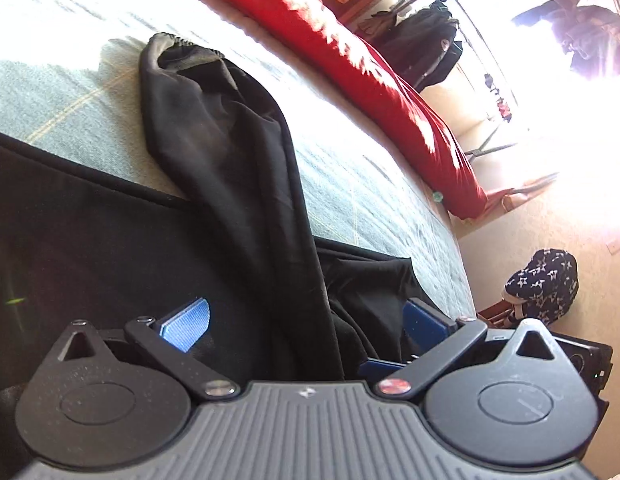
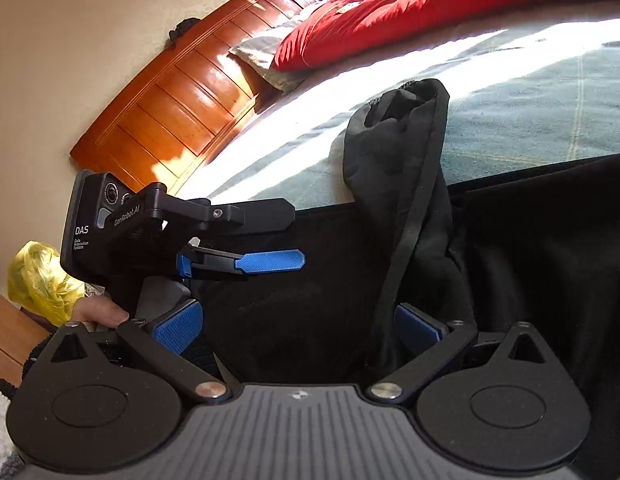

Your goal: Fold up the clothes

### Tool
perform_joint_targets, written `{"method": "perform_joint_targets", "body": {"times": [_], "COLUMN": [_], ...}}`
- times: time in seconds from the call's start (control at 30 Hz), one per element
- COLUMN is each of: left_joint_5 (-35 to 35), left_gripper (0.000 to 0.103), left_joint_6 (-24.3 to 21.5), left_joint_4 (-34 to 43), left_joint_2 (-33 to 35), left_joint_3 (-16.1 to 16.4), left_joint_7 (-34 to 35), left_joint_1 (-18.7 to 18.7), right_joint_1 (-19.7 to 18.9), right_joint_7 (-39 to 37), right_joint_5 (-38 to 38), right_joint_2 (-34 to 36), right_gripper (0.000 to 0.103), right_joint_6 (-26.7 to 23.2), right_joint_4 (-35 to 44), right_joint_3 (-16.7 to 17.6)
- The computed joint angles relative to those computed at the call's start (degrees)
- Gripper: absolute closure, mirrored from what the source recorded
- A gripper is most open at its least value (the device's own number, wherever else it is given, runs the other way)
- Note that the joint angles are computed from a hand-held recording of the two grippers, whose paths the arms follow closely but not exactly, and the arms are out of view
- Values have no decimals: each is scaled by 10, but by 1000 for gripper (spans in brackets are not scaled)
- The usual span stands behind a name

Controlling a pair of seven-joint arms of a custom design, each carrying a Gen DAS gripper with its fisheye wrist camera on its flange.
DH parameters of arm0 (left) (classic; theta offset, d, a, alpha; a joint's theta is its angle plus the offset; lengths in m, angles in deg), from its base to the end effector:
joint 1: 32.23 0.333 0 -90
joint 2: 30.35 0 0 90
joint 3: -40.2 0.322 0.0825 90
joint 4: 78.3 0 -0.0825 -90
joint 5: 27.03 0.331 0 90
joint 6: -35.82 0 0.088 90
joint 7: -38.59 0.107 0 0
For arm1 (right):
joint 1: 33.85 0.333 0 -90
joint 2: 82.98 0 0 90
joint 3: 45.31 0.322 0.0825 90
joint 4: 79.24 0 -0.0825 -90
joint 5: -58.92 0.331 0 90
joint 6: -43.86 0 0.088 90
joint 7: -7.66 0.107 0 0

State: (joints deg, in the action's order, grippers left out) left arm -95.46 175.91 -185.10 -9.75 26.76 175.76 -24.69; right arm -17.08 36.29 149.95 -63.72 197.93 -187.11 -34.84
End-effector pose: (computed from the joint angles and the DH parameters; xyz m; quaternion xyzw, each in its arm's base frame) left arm 0.6108 -0.0505 0.3908 0.6297 -0.6344 0.4354 0.1067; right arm 0.5564 0.2390 0.3950 -0.6575 0.5662 0.0887 0.4892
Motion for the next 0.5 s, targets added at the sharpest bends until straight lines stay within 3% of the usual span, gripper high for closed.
{"method": "perform_joint_targets", "body": {"times": [0.13, 0.27, 0.37, 0.5], "left_joint_5": [21, 0, -12, 2], "left_gripper": [1, 1, 1, 1], "left_joint_6": [9, -19, -74, -180], "left_joint_4": [10, 30, 58, 139], "left_joint_2": [4, 22, 45, 111], "left_joint_3": [5, -1, -4, -11], "left_joint_7": [-26, -21, -7, -16], "left_joint_1": [0, 21, 44, 74], "right_joint_1": [1, -11, -17, -17], "right_joint_7": [98, 162, 195, 206], "right_joint_5": [-92, -147, -172, -158], "right_joint_2": [40, 71, 90, 101], "right_gripper": [0, 0, 0, 0], "right_joint_6": [-8, -8, 1, 53], "right_joint_4": [42, 77, 98, 110], "right_joint_3": [-2, 13, 27, 52]}}
